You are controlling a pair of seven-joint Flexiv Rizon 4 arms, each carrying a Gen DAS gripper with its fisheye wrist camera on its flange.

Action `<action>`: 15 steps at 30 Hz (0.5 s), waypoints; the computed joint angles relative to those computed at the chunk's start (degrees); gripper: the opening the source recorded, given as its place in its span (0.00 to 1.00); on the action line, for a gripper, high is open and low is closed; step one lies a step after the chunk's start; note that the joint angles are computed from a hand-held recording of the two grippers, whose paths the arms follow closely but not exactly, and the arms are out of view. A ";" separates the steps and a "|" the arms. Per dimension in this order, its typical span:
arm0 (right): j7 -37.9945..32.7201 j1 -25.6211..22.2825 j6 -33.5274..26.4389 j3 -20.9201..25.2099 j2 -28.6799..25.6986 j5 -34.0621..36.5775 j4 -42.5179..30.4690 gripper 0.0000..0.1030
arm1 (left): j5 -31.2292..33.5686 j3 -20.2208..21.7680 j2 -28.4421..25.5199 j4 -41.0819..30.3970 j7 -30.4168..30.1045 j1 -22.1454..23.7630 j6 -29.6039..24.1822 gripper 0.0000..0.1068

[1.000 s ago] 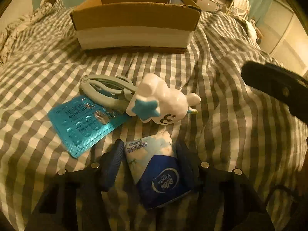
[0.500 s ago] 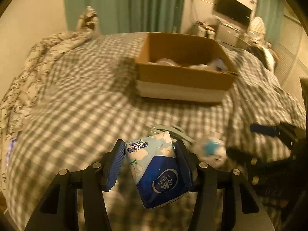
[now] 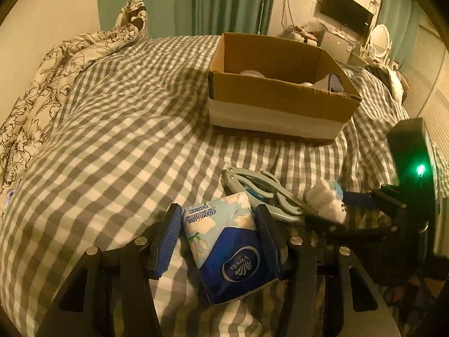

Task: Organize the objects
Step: 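Grasp the white toy with the blue star with the right tool, then carry the tissue pack into the box with the left tool while the right drops the toy in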

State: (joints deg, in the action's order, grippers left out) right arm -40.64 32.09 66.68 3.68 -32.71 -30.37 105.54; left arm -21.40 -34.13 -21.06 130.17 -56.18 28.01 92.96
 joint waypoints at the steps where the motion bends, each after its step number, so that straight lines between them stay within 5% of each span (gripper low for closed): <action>1: 1.49 0.51 1.39 -0.99 0.62 -0.73 1.07 0.49 | 0.00 -0.33 0.09 0.20 0.09 0.28 0.04 0.52; 15: 20.42 4.79 9.35 -10.68 10.03 -23.90 8.53 0.48 | 2.96 -11.65 2.08 0.86 -1.08 10.23 0.72 0.52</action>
State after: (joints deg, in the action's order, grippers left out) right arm -20.22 36.87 76.03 -7.00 -22.68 -54.26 114.07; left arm -18.43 -45.78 -18.99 131.04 -57.26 38.24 93.68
